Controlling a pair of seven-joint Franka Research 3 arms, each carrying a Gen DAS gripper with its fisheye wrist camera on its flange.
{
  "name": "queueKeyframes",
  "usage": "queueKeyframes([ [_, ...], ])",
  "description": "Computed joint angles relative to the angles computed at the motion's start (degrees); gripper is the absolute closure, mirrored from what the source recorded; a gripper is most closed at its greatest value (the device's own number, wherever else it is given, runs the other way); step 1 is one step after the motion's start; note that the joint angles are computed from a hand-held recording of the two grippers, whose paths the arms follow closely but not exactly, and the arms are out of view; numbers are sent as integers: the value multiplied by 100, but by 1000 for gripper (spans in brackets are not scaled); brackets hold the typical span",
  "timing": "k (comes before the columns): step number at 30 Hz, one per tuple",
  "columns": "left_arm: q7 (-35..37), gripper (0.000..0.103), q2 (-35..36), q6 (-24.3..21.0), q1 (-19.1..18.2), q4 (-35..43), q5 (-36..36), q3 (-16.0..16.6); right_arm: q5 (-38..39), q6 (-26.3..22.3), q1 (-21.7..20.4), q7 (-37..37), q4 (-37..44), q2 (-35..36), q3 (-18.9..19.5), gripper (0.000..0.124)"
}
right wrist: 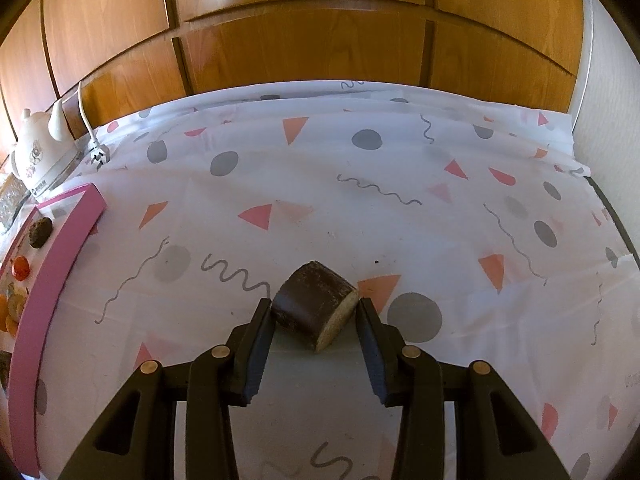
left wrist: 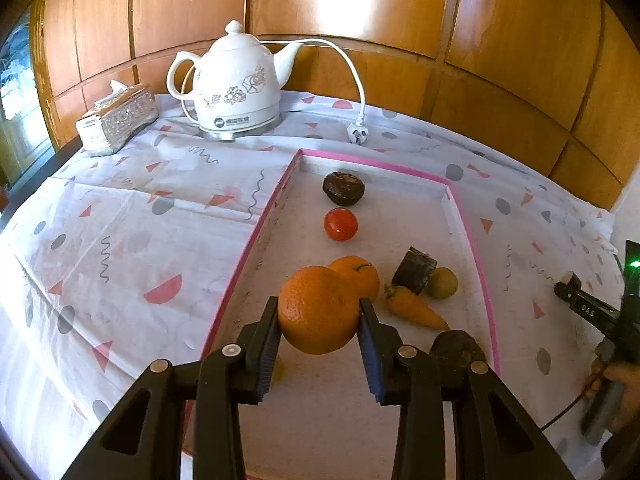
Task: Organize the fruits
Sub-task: 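Carry the tangerine into the tray with the left gripper and release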
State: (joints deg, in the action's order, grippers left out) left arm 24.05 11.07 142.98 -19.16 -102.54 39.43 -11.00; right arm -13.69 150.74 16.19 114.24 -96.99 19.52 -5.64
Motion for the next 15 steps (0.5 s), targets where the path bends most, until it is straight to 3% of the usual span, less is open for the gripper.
queueKeyframes([
  [13,-153,64,75,19,-38,58,66,52,-231,-107,64,120,57,22,-42,82],
  [15,-206,60,76,6,-44,69,125,59,-236,-98,62,131,53,22,-40,82],
])
